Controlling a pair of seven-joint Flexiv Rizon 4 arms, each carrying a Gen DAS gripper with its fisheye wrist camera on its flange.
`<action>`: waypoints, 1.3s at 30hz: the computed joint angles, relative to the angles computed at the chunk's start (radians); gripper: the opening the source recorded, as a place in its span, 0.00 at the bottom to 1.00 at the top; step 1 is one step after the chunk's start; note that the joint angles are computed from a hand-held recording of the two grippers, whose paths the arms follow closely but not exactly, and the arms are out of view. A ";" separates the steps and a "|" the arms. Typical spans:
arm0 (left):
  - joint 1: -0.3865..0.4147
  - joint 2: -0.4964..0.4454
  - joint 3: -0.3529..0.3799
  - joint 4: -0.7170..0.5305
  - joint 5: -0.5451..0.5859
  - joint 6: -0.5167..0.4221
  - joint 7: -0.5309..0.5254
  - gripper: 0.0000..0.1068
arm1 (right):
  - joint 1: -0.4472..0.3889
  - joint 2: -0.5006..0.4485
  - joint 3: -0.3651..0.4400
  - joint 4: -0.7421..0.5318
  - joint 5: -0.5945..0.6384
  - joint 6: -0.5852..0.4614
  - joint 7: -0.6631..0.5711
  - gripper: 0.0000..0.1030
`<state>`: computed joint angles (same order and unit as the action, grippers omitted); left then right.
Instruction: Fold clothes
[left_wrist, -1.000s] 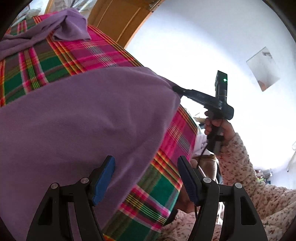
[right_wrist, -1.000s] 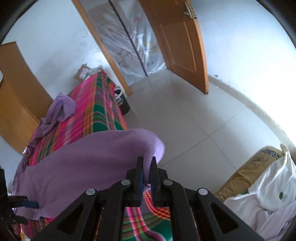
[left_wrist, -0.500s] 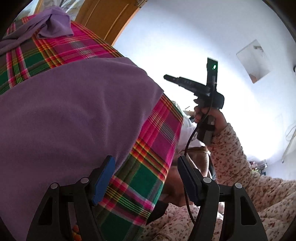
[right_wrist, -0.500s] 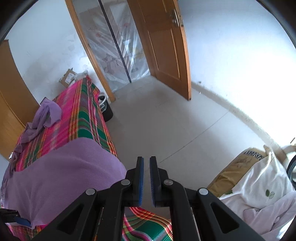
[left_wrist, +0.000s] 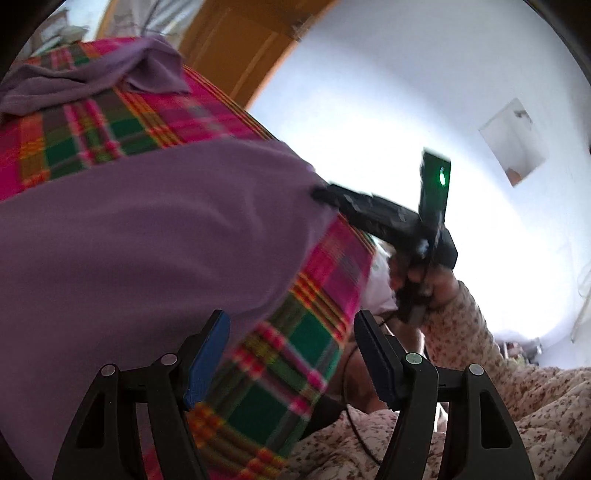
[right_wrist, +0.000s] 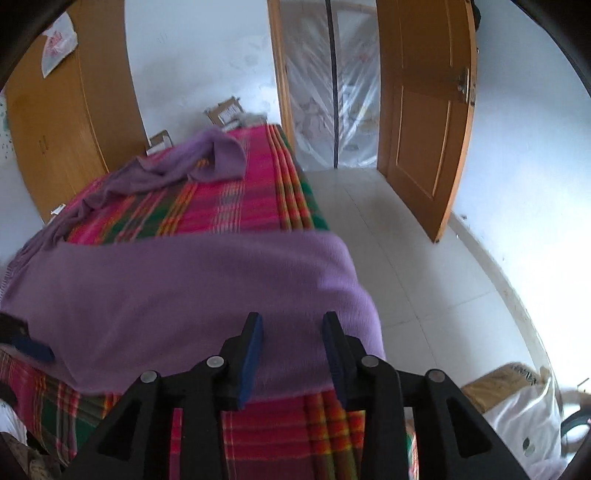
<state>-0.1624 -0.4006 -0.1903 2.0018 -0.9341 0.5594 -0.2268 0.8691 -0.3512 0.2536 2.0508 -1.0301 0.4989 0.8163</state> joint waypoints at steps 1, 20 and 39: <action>0.006 0.003 0.004 0.001 -0.014 0.009 0.000 0.67 | 0.004 0.002 0.001 0.004 -0.005 -0.004 0.015 0.34; 0.173 0.035 0.068 -0.124 -0.326 0.250 -0.001 0.67 | -0.060 -0.054 -0.090 -0.325 -0.167 0.102 -0.530 0.34; 0.281 -0.391 0.091 -0.759 0.153 0.289 -0.491 0.67 | -0.116 -0.700 -0.089 -1.235 0.296 0.393 -1.353 0.34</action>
